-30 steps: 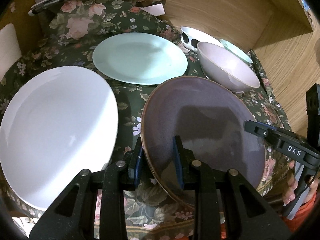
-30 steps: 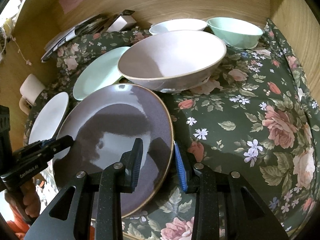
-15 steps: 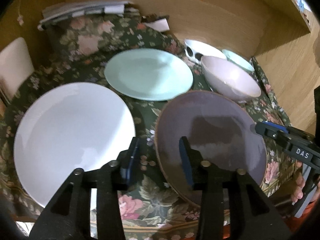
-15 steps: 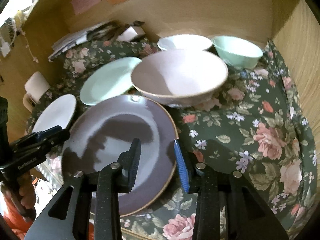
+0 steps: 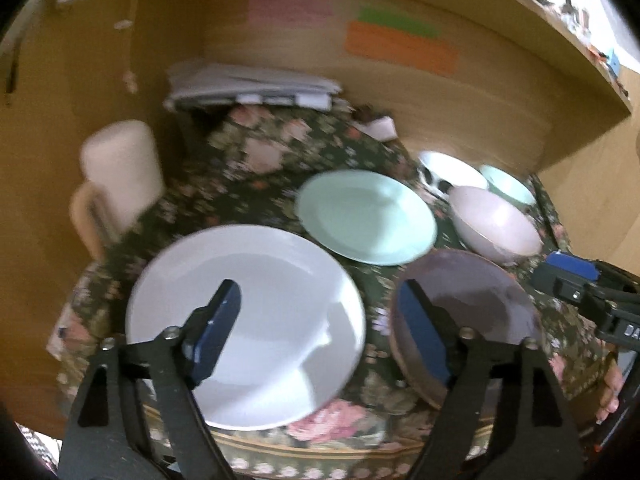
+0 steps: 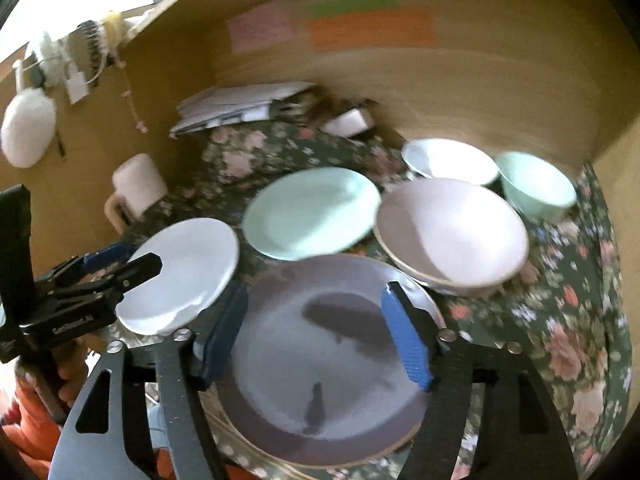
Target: Organize plates and bowls
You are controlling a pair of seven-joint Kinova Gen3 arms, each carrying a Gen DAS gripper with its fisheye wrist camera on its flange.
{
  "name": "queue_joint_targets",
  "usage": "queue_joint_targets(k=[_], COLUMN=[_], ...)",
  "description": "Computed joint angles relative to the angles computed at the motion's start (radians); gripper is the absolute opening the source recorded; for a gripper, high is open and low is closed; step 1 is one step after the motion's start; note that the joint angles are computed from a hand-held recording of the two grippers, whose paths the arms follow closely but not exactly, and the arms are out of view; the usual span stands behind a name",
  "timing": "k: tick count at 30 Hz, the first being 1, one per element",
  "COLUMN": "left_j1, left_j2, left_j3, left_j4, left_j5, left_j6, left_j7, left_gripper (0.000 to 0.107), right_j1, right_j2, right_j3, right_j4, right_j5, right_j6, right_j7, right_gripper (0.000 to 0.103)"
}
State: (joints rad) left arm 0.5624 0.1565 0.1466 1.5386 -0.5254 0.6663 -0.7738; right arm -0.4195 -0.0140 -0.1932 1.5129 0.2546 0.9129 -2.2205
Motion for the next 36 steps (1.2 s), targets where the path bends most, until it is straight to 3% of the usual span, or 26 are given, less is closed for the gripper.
queue_joint_targets(k=[3,11,25,31,36], left_j1=[0.009,-0.062,-0.189,-0.216,-0.250], left_j2=[-0.021,-0.063,-0.062,-0.042,-0.025], left_j3=[-0.017,-0.007,-0.009,-0.020,-0.029], left_j4=[0.024,0.077,0.121,0.115,0.106], left_j5=[-0.066,-0.081,0.111,0.183,0.274], left_j6=[0.012,0.030,0.026,0.033,0.041], left_j7=[0.062,0.118,-0.027,-0.079,-0.152], left_gripper=[0.088,0.091,0.090,0.069,0.052], right_j1=[-0.006,-0.032,-0.056,-0.059,-0.052], right_j2=[0.027,0.115,0.300,0.386,0.443], right_j3=[0.001,0.014,0.046,0.051,0.057], right_j4=[-0.022,-0.097,-0.279,-0.372,-0.443], right_j5=[-0.034,-0.117,-0.229,-0.268,-0.306], right_j6=[-0.021,-0.028,0.073,0.139,0.191], right_j7=[0.042,0.153,0.308,0.362,0.387], right_gripper=[0.069,0.069,0.069,0.068,0.051])
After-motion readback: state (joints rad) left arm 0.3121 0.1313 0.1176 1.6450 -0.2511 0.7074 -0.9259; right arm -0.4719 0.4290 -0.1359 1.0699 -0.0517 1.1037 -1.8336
